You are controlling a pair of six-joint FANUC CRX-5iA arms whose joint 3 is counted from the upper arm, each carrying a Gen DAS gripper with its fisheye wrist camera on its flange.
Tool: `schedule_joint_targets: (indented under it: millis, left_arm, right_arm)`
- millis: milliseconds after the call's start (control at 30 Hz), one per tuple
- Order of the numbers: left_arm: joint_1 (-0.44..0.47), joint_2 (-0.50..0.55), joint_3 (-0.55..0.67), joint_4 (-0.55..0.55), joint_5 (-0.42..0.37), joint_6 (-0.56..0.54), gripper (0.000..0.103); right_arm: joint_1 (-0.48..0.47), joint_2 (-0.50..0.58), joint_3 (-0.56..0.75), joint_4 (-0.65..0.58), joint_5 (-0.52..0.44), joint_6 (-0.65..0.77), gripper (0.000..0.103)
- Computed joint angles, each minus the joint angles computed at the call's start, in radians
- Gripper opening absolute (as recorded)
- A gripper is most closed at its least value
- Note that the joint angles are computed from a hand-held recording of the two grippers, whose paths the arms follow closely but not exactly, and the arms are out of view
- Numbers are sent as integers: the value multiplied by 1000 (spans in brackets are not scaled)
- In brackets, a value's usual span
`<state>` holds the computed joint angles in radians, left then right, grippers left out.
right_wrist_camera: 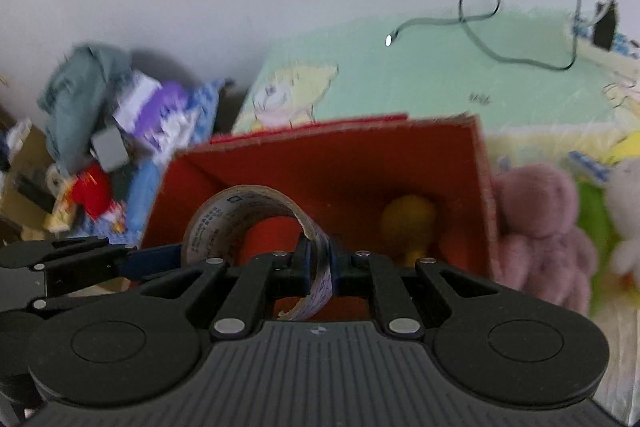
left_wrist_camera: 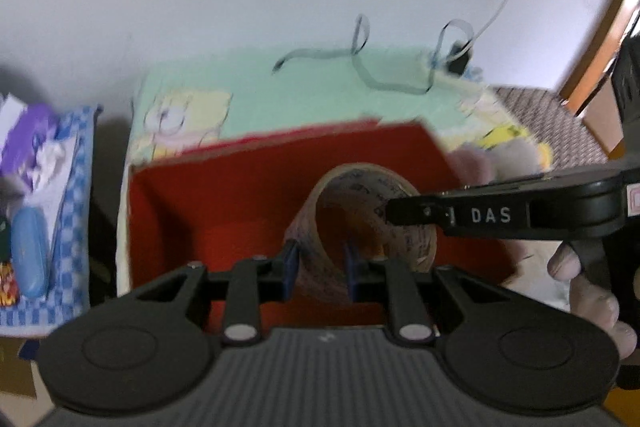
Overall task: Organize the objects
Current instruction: 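Carry the tape roll with the right gripper into the red box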
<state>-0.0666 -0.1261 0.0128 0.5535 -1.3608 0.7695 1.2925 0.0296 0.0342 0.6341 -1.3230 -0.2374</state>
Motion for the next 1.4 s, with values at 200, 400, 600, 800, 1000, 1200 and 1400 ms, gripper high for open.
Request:
schedule_joint_targets:
  millis: [200, 400, 600, 800, 1000, 1200, 1400]
  left_arm:
    - [-81, 105, 88, -171, -26, 98, 18]
    - [-127, 182, 145, -238, -68, 117, 18]
    - [-174, 251, 209, -273, -112, 152, 18]
    - [-217, 268, 233, -316, -110, 172, 20]
    - [-211, 265, 218, -299, -107, 176, 22]
    - [-185, 292, 227, -247, -130, 215, 23]
    - [-170, 230, 148, -220, -27, 182, 23]
  right_arm:
    - [-97, 57, 55, -181, 31, 115, 10]
    - [-136, 85, 91, -260, -12, 208, 10]
    - [-161, 66, 56, -290, -16, 221, 9]
    - [-155, 89, 72, -267, -74, 242, 9]
    - [-163, 106, 82, -258, -92, 246, 9]
    - [-123, 58, 0, -153, -56, 138, 12]
    - [-91, -9, -87, -76, 5, 7, 19]
